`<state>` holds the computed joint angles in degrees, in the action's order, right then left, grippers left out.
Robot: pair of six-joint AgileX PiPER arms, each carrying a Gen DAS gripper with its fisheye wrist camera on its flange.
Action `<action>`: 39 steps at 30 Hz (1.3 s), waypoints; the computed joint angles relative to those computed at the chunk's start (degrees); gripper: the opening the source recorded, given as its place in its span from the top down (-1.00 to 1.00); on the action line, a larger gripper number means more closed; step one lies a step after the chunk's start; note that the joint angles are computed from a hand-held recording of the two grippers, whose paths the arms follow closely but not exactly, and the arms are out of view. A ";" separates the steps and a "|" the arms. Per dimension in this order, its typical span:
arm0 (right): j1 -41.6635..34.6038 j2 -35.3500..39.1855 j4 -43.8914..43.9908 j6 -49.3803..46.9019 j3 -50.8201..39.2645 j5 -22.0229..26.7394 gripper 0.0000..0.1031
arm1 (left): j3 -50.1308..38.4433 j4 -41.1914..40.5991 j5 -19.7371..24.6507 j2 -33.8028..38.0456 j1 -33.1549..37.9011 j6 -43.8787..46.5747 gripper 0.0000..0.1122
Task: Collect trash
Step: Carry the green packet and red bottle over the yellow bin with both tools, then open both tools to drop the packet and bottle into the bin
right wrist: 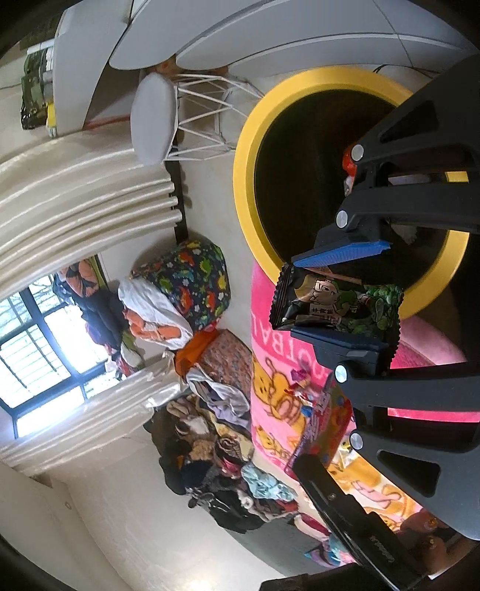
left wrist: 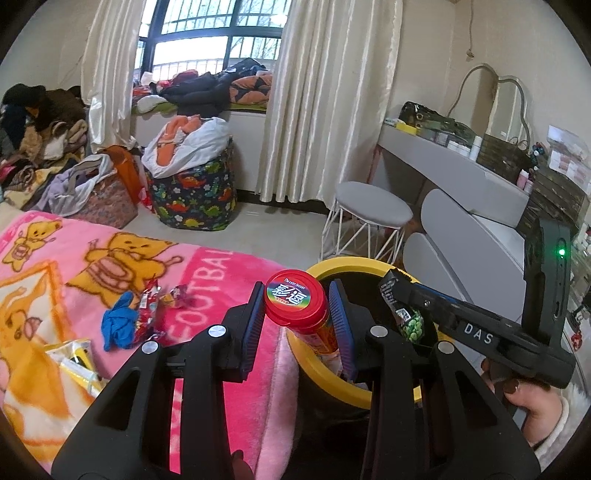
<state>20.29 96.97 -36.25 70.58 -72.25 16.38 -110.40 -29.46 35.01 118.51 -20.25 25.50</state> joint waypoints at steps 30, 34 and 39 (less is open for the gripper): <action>-5.93 -1.04 -8.49 11.51 6.05 -1.84 0.37 | -7.89 -0.11 4.79 6.72 -4.87 0.92 0.50; -6.93 -0.95 -8.49 11.94 6.85 -2.30 0.35 | -9.06 -0.12 5.80 7.99 -5.36 1.02 0.50; -7.64 -0.54 -8.90 12.80 7.36 -2.49 0.35 | -10.59 -0.10 7.15 9.60 -5.82 1.19 0.50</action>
